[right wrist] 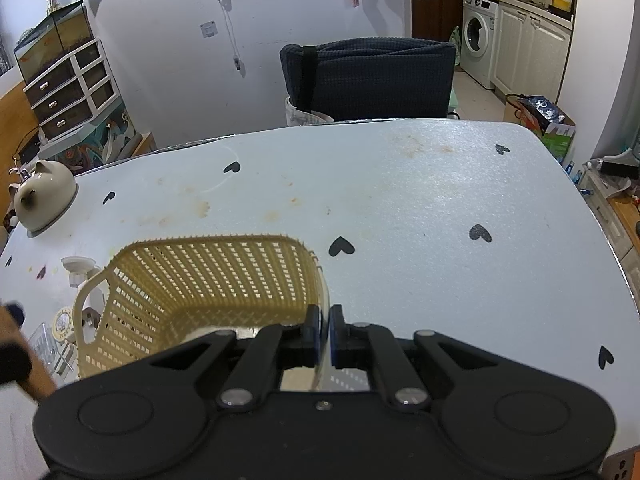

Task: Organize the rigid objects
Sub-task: 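Lower the coaster into the basket and open the left tool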

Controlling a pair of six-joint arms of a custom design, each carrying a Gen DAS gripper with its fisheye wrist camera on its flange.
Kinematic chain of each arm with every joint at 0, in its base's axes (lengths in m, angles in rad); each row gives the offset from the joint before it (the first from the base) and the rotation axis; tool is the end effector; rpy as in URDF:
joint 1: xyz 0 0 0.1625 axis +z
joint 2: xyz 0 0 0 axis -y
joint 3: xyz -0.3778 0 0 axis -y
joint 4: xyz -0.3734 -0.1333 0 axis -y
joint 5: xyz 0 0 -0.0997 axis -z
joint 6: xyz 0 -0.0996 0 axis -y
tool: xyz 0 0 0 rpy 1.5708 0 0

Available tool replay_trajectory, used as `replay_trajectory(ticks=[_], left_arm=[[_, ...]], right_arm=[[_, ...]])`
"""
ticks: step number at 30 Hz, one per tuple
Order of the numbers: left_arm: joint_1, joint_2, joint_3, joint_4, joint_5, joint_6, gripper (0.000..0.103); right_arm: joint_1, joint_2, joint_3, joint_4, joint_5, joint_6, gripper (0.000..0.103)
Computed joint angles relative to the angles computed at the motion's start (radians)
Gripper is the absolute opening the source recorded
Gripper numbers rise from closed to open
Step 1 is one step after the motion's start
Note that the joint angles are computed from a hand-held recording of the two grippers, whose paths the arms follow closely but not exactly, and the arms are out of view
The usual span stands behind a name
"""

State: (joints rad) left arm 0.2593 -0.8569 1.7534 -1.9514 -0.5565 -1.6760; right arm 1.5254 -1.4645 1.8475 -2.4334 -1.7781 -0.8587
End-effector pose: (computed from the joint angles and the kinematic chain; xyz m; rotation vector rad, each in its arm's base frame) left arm -0.4673 -0.3494 0.0614 -0.0850 2.3141 -1.2228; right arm 0.0891 -0.5244 0.3582 1.0086 -2.5164 0.4729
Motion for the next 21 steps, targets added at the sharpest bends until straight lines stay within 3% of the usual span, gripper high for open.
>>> replay_trajectory(ticks=[5,9,16,21], left_arm=[[0.074,0.053,-0.058,-0.157,-0.026,0.170,0.099],[0.141,0.085,-0.085,-0.267,-0.098,0.210,0.099],[0.231,0.120,-0.108,-0.362,-0.209,0.149,0.099],[0.265,0.150,-0.146,-0.335,-0.261,0.117,0.099]], right_arm=[[-0.002,0.003,-0.002,0.001,0.005,0.006,0.005],[-0.004,0.002,-0.001,0.001,0.009,0.008,0.005],[-0.003,-0.003,0.005,0.007,0.012,0.002,0.005],[-0.001,-0.006,0.011,0.009,0.015,-0.005,0.005]])
